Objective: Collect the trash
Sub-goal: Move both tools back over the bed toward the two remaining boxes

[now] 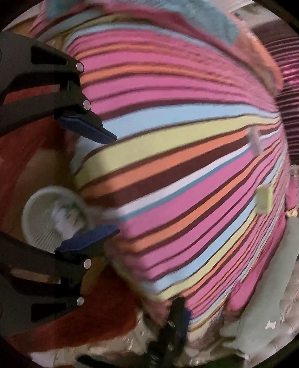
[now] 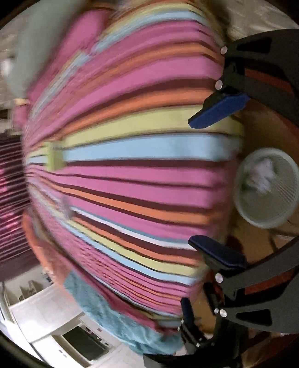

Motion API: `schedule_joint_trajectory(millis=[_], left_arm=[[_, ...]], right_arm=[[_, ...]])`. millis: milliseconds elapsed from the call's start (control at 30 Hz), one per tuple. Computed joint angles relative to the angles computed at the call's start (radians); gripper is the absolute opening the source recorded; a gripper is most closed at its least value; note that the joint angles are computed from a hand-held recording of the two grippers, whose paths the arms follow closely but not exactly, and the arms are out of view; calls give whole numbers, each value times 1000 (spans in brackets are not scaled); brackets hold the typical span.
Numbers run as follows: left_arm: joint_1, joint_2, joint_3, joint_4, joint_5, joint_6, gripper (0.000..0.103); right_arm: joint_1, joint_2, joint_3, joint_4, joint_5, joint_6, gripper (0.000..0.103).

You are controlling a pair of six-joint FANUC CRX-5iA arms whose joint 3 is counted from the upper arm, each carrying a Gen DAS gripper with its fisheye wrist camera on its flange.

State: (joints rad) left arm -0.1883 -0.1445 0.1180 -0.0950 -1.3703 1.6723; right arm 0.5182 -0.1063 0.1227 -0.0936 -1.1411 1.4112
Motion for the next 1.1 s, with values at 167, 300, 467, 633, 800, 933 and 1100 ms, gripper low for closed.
schedule_joint_trajectory(millis=[167,300,467,633,800,933,1100], left_arm=[[21,97,121,-93,54,-15,71],[66,163,186,-86,107,-54,71],[123,262,280,-31,144,-115,71],[144,371,400,-43,164,-182,71],[159,515,578,-71,108,-234,71],[172,632,730,-75,57,-275,71],[195,758,893,-35,4,-299,71]], right_arm=[[-31,106,77,77,103,69,90],[-54,201,158,90,142,132,90],[-53,311,287,111,116,190,90],[-86,421,451,65,55,277,90],[-110,557,644,57,-25,318,90],[-120,664,796,59,-82,347,90],[-108,778,955,83,-150,428,90]])
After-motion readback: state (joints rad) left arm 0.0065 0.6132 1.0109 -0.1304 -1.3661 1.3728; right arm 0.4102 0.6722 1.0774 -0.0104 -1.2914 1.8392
